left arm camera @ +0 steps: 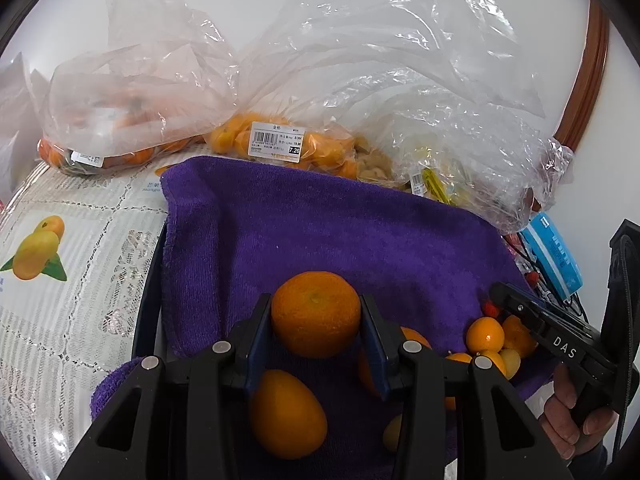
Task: Organize fruits
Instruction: 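Open the right gripper to drop the red fruit while the left releases its orange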
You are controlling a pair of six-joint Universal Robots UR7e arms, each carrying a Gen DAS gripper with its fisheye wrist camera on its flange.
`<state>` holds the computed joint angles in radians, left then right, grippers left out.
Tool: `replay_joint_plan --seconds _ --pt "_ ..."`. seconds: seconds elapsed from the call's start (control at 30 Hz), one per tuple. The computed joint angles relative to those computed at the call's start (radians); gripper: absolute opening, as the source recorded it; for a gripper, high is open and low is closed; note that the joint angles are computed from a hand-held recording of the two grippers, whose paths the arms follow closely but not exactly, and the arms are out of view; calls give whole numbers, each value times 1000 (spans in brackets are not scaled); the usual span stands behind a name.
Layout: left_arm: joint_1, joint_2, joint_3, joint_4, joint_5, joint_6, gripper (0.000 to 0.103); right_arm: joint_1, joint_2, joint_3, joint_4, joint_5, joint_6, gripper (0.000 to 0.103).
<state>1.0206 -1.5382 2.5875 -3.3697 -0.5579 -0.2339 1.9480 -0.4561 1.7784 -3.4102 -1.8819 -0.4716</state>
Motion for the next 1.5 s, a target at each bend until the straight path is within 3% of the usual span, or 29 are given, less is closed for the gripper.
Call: replay_joint_plan --seconds 0.5,0.8,0.93,1.5 --pt "13 -9 -7 40 -40 1 47 16 -19 37 -57 -27 -43 38" --pt "6 -23 4 27 -51 -5 48 8 -48 52 -31 -11 4 38" --pt "10 -39 6 34 -81 -4 54 15 -52 38 68 -30 28 38" --pt "-6 -44 20 7 -68 5 56 54 -38 55 9 -118 -30 38"
